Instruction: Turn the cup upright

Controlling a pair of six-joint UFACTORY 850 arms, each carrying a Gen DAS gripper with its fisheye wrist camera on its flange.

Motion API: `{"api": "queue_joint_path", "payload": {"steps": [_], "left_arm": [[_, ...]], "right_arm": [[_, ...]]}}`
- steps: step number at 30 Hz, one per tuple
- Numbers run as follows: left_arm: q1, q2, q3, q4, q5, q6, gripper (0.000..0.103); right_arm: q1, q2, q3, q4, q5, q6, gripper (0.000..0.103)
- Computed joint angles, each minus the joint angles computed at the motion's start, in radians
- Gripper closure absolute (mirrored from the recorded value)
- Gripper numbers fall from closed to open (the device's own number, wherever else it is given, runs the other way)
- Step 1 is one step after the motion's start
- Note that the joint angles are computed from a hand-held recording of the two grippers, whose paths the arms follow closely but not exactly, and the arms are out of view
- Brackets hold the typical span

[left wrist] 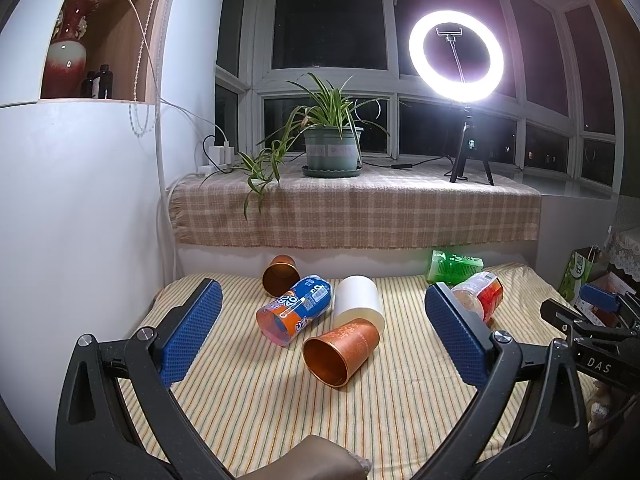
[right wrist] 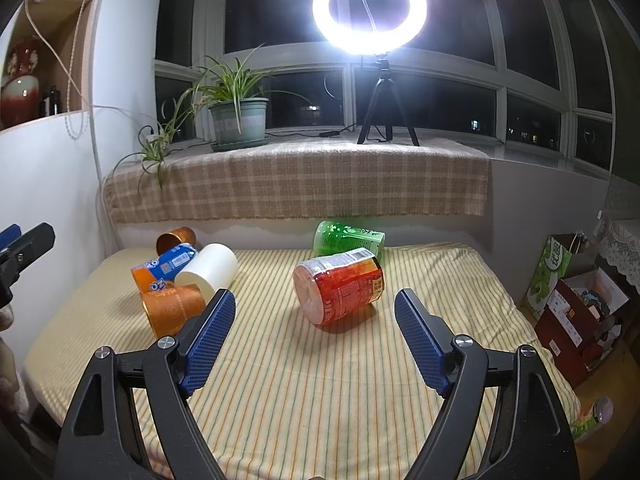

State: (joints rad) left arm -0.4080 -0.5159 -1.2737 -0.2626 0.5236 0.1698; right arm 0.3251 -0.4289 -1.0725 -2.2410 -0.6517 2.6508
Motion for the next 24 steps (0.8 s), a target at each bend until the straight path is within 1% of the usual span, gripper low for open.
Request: {"api": "queue_joint_path", "payload": {"steps": [6,16,21,24], "left_arm": [[0.0,0.001,0.001,0.0,-0.003,-0.003,0.0],[0.006,0.003,0.005,0.023,-0.01,-0.016,0.0],[0.016,-0.009,-0.004,0.025,-0.025,-0.012,0.0],[0.026,-0.019,-0.016,0.026,-0.038,-0.014,0.0]], "right_arm": [[0.001,-0.006,-0.006,0.009,0.005,-0.01,0.021],[-0.011,-0.034,-0.048,-0.015,0.056,-0.02,0.021],[-0.024,-0.057,-0.088,-0.045,0.107,-0.004,0.021],[-0.034,-0.082,-0.13,-0.068,0.156,-0.004,0.021]]}}
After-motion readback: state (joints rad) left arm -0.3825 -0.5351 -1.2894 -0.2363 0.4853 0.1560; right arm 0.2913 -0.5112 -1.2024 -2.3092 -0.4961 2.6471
